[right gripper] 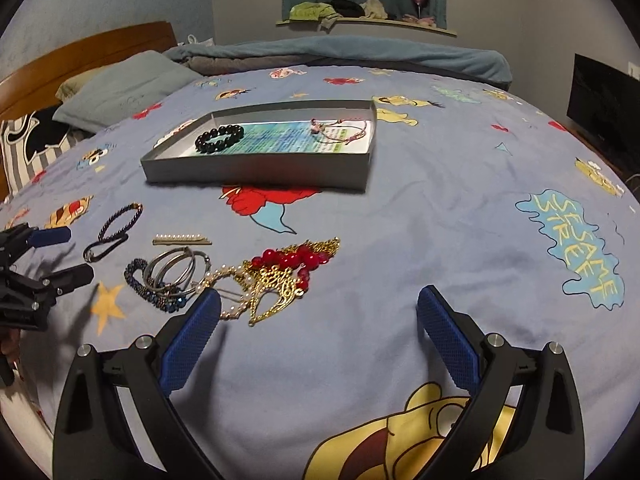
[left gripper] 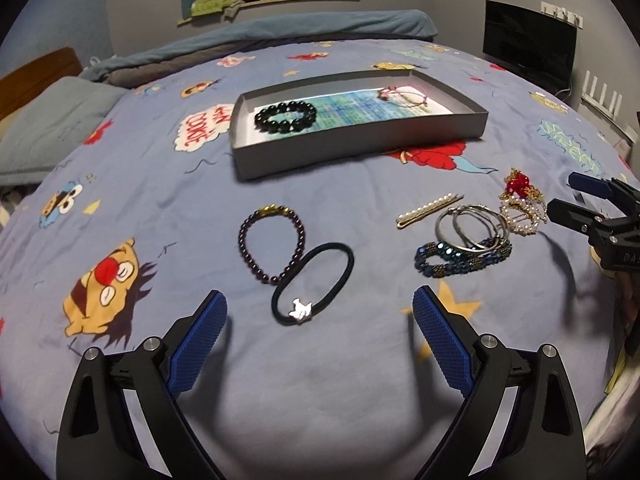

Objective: Organize jewelry
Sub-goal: 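Grasp the black hair tie with the left tool while the right tool grasps the gold-red hair ornament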

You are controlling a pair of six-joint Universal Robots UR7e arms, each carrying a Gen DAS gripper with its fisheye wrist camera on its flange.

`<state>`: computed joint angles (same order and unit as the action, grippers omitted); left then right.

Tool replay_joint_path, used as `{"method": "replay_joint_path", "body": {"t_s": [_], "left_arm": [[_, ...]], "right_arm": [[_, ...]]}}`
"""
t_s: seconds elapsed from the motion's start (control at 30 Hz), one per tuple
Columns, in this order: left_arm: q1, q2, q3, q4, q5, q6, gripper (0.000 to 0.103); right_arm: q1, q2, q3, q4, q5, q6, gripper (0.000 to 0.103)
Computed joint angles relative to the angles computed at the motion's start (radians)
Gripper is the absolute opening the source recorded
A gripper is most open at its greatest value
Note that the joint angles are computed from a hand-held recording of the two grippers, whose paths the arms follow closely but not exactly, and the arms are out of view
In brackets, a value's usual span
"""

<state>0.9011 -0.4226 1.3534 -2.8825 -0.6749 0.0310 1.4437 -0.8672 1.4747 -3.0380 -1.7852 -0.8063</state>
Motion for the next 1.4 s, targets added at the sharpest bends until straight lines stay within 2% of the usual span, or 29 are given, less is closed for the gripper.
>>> {"method": "replay_joint_path", "body": {"t_s": [0.03,0.1,0.13,0.2,0.27,0.4,0.5,0.8,0.87,1.03,1.23,1.3,1.4], "left_arm": [[0.0,-0.001,0.001,-0.002,-0.005,0.003,0.091],[0.001,-0.003,0.001,0.003,-0.021,0.007,0.076],[0.001,-0.004,0.002,0.008,-0.03,0.007,0.072],[0.001,-0.003,-0.001,0.015,-0.032,0.009,0.064],[-0.001,0.0,0.0,0.003,-0.023,0.026,0.059],[0.001,-0.007,0.005,0.011,-0.043,0.026,0.044],[0.002,-0.007,0.005,0.024,-0.044,0.027,0.041],[0.009,-0.007,-0.004,0.055,-0.053,0.013,0.038],[0.009,-0.007,-0.004,0.058,-0.053,0.012,0.038],[0.009,-0.005,-0.004,0.054,-0.05,0.011,0.037],[0.014,-0.01,-0.001,0.06,-0.06,0.009,0.028],[0.018,-0.012,-0.003,0.071,-0.067,0.002,0.016],[0.023,-0.013,-0.009,0.094,-0.065,-0.009,0.009]], "right_arm": [[-0.001,-0.002,0.002,0.001,0.005,0.001,0.097],[-0.002,-0.005,0.006,0.005,0.013,-0.002,0.097],[-0.002,-0.009,0.012,0.005,0.024,-0.007,0.094],[0.0,-0.011,0.022,-0.003,0.034,-0.025,0.084],[0.001,-0.012,0.022,0.008,0.037,-0.025,0.065],[0.002,-0.011,0.004,0.087,0.035,0.013,0.048],[0.001,-0.015,-0.001,0.123,0.041,0.029,0.036],[-0.004,0.001,-0.047,0.212,0.055,0.121,0.034],[-0.003,0.003,-0.048,0.207,0.053,0.12,0.028],[-0.006,-0.011,-0.032,0.193,0.073,0.119,0.028],[-0.007,-0.029,0.001,0.126,0.088,0.077,0.028],[-0.006,-0.03,0.006,0.111,0.089,0.066,0.028],[-0.005,-0.028,0.003,0.112,0.083,0.061,0.028]]}}
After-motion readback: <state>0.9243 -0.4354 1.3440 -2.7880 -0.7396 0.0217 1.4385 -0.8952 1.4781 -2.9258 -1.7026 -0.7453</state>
